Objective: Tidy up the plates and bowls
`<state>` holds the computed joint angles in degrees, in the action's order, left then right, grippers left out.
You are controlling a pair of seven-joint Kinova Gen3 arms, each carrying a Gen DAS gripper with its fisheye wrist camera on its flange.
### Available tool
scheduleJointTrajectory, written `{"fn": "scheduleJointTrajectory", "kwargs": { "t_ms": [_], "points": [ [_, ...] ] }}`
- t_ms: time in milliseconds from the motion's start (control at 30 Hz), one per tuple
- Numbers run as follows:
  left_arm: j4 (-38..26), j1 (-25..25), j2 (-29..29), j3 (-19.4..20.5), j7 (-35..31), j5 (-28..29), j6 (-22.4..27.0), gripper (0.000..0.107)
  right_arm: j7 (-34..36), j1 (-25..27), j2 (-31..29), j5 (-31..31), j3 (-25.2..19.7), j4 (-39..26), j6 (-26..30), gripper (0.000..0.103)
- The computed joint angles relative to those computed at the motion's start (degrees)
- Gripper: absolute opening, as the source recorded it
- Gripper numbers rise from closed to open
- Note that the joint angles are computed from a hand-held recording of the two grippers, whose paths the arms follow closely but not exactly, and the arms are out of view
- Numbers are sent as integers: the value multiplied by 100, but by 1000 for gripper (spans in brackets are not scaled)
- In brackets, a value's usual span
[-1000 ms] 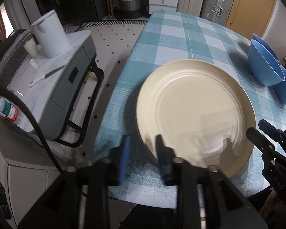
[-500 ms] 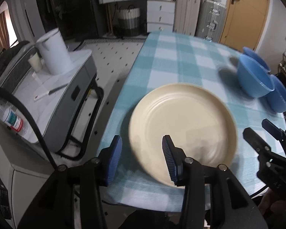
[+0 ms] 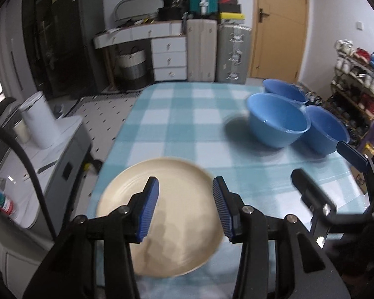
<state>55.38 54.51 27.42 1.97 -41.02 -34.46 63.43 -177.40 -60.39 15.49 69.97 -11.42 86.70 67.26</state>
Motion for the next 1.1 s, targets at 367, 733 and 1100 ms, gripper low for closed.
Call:
{"fn": "scheduleJointTrajectory", "kwargs": {
  "t_ms": [367,733,1100],
  "points": [
    [-826,444,572,-332,314,-77,-793,47,-555,-216,-530,1134,-383,980,1266,102],
    [-732,962,690,-769,810,-810,-1257,78,-1248,216,-1302,1046,-1037,1923,1900,102],
    [-337,1473,569,-1087,1917,-1980,-1567,103,-1719,508,-1530,1010,-1406,2037,2023,102]
  ]
}}
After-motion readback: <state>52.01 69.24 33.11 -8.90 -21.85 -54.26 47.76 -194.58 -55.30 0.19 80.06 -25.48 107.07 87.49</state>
